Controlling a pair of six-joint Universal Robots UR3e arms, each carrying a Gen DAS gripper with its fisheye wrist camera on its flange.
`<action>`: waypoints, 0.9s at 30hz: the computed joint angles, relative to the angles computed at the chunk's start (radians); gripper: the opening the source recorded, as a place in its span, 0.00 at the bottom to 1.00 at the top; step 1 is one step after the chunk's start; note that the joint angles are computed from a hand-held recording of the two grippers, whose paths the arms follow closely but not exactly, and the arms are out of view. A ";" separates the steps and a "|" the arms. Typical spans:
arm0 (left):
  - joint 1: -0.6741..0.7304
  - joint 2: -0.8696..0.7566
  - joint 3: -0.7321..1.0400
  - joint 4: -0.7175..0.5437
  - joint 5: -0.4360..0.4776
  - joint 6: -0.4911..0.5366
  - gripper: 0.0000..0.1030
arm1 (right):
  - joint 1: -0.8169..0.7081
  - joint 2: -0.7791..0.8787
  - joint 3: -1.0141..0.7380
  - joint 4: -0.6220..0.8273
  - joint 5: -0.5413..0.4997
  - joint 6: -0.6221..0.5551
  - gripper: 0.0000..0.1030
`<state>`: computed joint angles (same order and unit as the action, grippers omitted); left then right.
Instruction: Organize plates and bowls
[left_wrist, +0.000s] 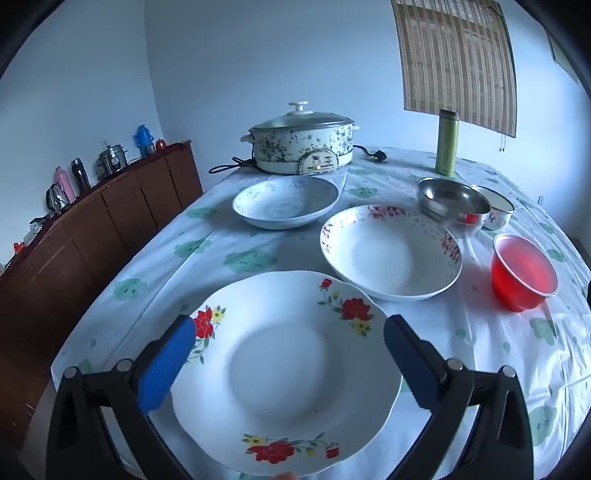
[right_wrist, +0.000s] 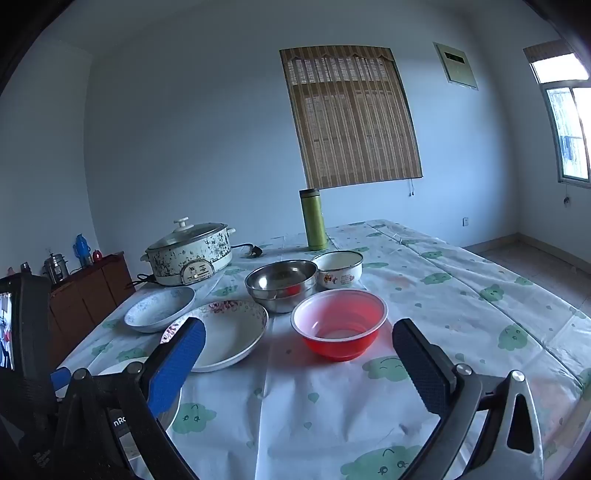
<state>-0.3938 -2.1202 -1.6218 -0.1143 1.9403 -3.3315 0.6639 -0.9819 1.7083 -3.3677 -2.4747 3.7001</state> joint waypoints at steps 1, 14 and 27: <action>-0.005 -0.004 0.004 0.003 0.015 0.008 1.00 | 0.000 -0.005 -0.004 0.024 0.001 0.005 1.00; 0.017 0.015 -0.018 -0.008 -0.036 0.000 1.00 | -0.001 0.004 -0.018 0.059 -0.003 0.003 1.00; 0.019 0.015 -0.016 -0.017 -0.041 0.004 1.00 | -0.007 0.005 -0.011 0.058 0.001 0.015 1.00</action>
<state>-0.3752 -2.1050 -1.6374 -0.1309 1.8997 -3.3278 0.6566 -0.9769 1.6977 -3.3099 -2.4733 3.7150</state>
